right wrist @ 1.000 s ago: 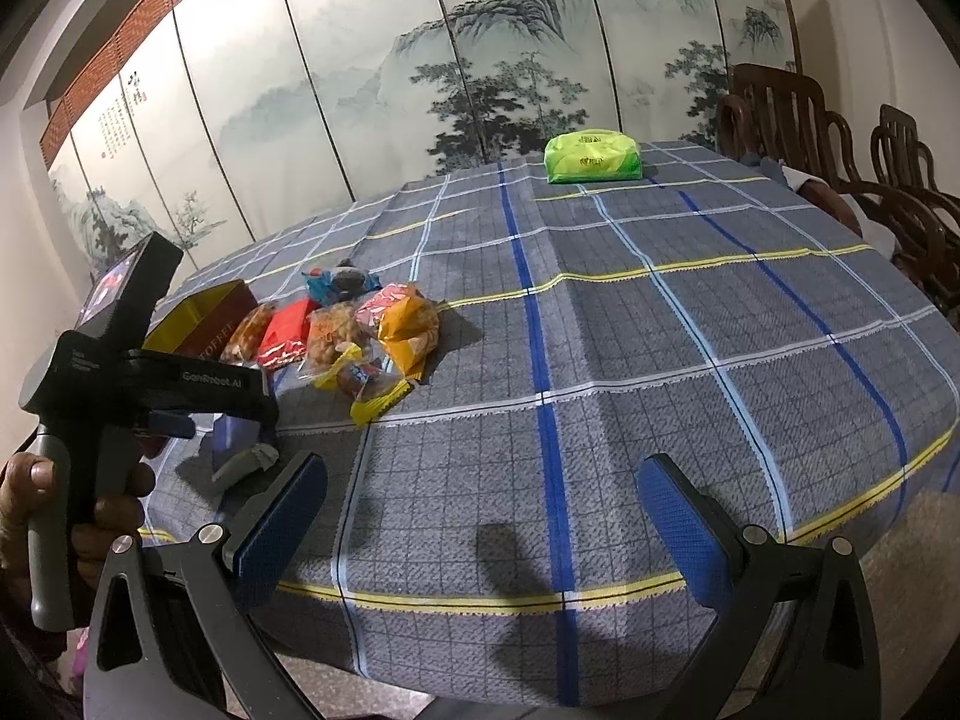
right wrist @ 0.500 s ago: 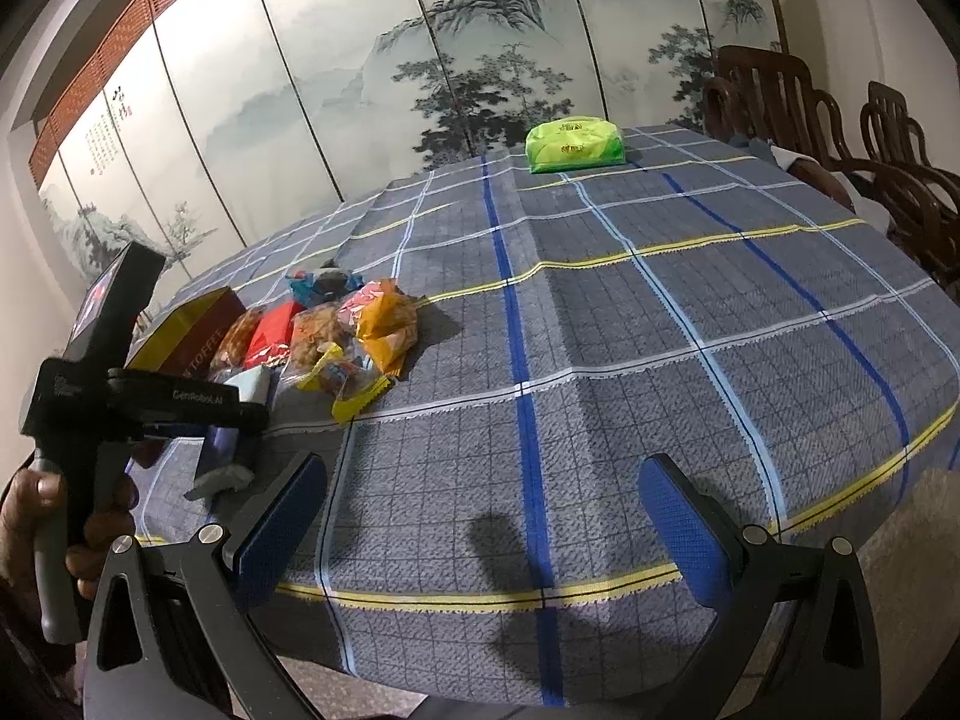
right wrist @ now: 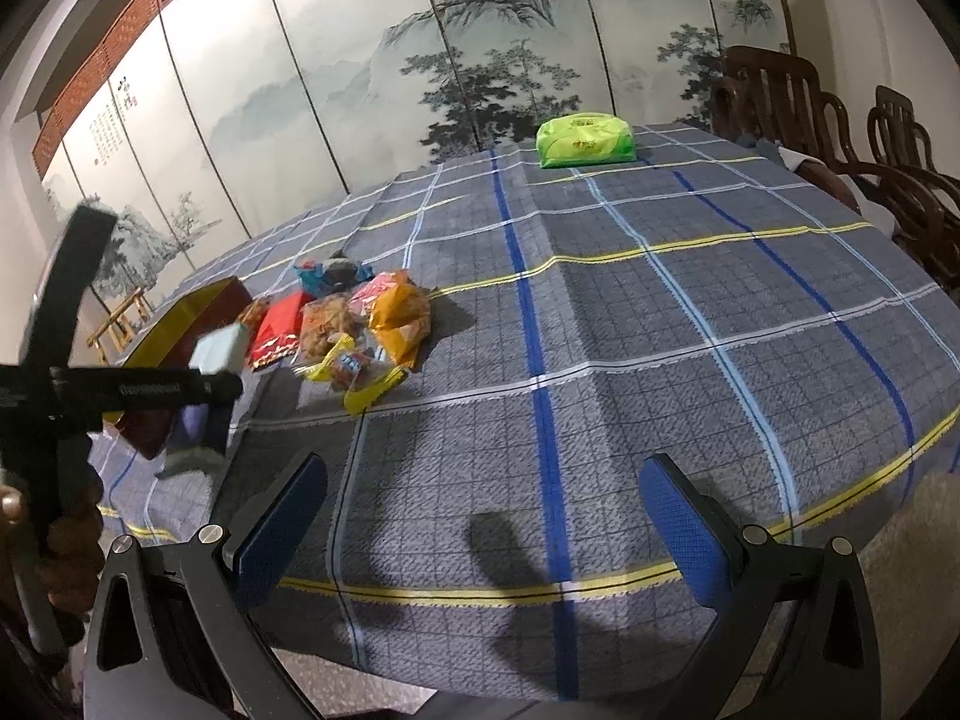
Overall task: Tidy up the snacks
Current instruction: 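Carry the blue-and-white packet with the left gripper over the gold tin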
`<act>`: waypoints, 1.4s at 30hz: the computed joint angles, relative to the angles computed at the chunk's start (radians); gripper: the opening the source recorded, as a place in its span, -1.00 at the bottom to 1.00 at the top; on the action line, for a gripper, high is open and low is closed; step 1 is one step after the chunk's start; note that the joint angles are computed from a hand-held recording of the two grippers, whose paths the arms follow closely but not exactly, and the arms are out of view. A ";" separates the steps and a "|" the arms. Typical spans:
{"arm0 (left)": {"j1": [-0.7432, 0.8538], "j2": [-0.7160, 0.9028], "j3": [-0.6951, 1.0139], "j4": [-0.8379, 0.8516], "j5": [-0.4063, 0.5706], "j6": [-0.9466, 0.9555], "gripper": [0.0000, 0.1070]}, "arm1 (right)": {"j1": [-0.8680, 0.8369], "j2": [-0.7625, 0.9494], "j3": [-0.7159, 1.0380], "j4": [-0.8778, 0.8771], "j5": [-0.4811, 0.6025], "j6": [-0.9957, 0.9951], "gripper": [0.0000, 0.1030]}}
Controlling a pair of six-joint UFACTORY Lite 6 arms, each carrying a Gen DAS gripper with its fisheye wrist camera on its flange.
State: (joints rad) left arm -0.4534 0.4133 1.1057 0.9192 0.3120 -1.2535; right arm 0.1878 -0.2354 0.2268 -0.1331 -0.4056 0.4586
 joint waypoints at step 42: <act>0.583 0.486 0.838 -0.709 0.220 1.166 -0.11 | 0.198 0.261 0.366 -0.396 0.085 0.093 0.97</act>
